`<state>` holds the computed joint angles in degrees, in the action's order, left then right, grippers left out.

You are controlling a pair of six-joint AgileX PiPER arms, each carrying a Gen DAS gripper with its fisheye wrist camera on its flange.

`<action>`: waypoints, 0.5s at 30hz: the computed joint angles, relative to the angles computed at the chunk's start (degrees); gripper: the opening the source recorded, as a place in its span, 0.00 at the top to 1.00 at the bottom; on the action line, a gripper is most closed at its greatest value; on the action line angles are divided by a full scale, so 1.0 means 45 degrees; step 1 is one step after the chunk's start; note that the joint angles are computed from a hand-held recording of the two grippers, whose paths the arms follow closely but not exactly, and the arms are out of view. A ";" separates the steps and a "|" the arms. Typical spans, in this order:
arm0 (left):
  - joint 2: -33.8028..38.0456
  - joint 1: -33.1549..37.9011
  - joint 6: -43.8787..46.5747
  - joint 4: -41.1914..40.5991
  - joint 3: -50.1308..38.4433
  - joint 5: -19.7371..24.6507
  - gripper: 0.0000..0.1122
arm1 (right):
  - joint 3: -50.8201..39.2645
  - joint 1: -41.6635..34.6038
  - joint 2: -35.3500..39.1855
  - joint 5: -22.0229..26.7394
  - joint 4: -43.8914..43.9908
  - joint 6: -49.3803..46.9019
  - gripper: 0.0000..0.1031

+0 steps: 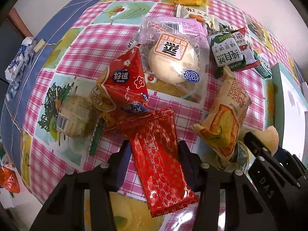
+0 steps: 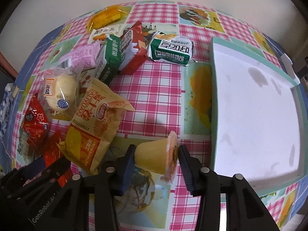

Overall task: Organize snacks
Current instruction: 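Close left tool on red patterned packet while right tool grasps yellow jelly cup, then carry red packet in left tool and jelly cup in right tool over white tray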

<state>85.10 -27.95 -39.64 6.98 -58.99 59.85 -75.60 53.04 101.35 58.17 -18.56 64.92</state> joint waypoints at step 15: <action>-0.1686 -0.0638 -0.1128 0.1303 -0.0650 0.0843 0.57 | 0.0874 -0.0122 -0.2472 -0.0517 0.0086 0.0523 0.62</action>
